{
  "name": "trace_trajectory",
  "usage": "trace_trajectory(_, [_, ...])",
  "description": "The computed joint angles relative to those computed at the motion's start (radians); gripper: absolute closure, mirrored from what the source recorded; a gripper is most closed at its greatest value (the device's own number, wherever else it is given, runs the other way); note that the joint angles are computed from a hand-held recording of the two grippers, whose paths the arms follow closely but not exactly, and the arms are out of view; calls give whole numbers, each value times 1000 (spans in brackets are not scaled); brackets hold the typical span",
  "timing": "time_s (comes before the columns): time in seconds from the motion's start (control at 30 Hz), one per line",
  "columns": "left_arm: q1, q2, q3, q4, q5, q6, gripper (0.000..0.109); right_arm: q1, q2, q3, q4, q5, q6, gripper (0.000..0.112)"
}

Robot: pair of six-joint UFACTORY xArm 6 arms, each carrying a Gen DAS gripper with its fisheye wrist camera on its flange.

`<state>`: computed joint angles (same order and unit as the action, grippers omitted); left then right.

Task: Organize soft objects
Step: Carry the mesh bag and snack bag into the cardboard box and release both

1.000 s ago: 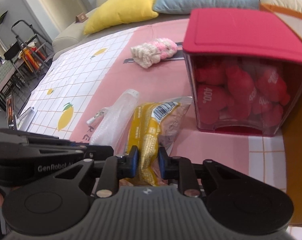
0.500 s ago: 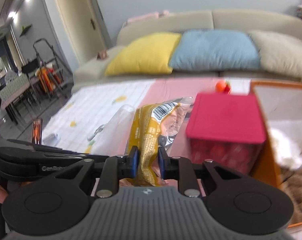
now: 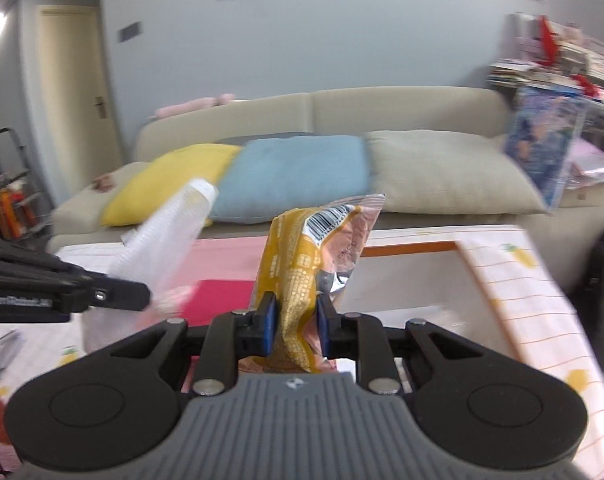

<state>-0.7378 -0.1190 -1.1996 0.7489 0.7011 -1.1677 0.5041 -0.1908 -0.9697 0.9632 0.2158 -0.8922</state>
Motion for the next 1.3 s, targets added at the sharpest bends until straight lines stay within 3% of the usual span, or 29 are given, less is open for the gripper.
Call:
trace_trajectory(0.13, [27,170,-174,-100,-21,188,103,-75,97,-90,-109,34,104,93])
trace_trajectory(0.33, [53,372,-386,-256,35,467,103,-125,247,-218,-137,97,148,92])
trace_trajectory(0.57, [51,541,-596,-352,235,665,102,-124,356,-267,-178,103,237,92])
trace_trajectory(0.7, [54,630,-716,-366,365,694,100,-132,393,-317,-274,169,328,92])
trace_trajectory(0.87, [67,679,-788,-395,424,694,92,-160,449,-401,-369,303,426,92])
trace_trajectory(0.97, [78,697,-821,-441,463,707,84,-162,465,-423,-414,333,480,90])
trace_trajectory(1.03, [85,682,-802,-450,459,681,70,-161,467,-426,-438,334,508,87])
trace_trajectory(1.17, [97,615,-712,-448,376,638,58,-169,459,-426,-428,339,517,80])
trace_trajectory(1.3, [100,548,-639,-436,287,596,38,-179,424,-407,-437,326,548,73])
